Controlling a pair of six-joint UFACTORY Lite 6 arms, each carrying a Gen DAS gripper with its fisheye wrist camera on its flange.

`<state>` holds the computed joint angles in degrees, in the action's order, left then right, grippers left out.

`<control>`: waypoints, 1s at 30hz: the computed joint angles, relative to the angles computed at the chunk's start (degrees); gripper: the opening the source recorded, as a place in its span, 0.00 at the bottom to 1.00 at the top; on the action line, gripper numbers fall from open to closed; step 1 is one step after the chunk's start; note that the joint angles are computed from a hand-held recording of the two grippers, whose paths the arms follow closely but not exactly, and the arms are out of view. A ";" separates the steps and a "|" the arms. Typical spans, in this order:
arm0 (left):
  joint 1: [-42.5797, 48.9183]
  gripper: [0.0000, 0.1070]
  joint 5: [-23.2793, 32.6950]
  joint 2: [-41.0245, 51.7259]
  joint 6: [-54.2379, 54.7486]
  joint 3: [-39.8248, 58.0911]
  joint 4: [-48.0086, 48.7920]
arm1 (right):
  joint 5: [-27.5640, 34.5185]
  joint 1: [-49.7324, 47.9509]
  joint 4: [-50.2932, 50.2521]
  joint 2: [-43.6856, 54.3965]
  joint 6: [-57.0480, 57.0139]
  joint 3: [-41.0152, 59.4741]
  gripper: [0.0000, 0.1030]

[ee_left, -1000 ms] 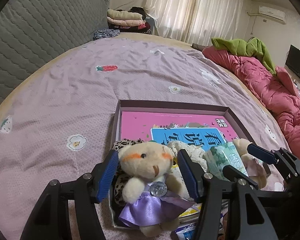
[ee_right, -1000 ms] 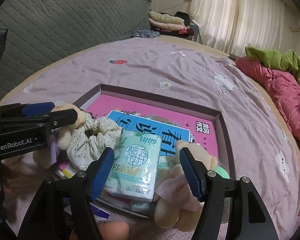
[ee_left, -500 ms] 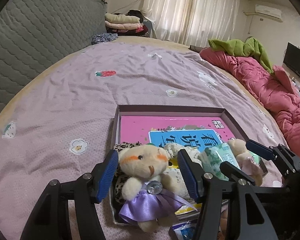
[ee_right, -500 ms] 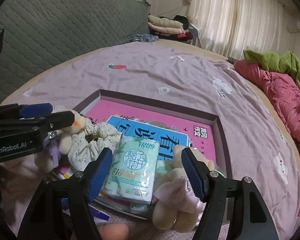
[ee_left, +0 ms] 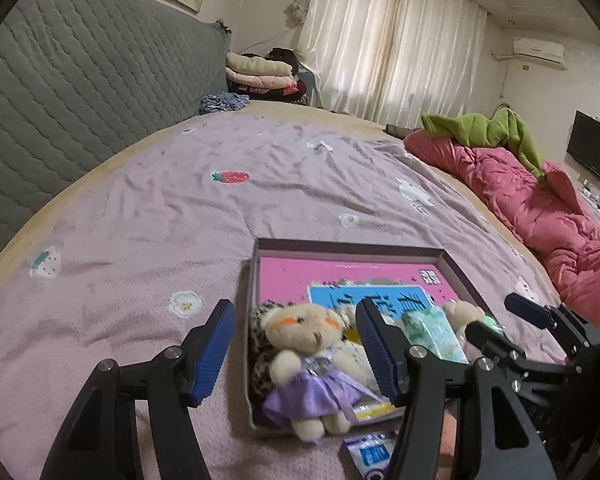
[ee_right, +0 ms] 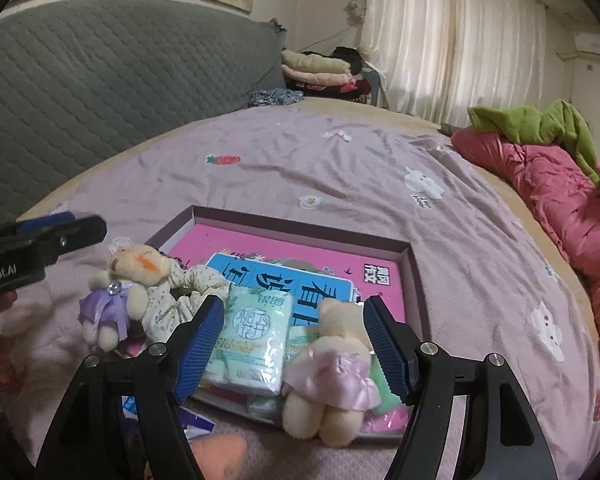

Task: Organize soft objects
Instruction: 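Withdraw both tools toward the purple cartoon pack and peach sponge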

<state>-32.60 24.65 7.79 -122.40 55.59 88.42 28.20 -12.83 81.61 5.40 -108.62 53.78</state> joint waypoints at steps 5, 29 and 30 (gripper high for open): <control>-4.01 0.58 1.17 -1.64 1.17 -1.54 -2.19 | 3.49 -3.72 -3.36 -4.17 2.61 -2.62 0.72; -12.80 0.58 -10.25 -2.80 5.74 -8.47 -16.69 | 13.46 -16.54 -16.44 -16.11 4.65 -14.61 0.72; -13.37 0.58 -10.17 -2.74 5.62 -8.57 -16.87 | 13.82 -16.99 -17.23 -16.34 4.93 -14.86 0.72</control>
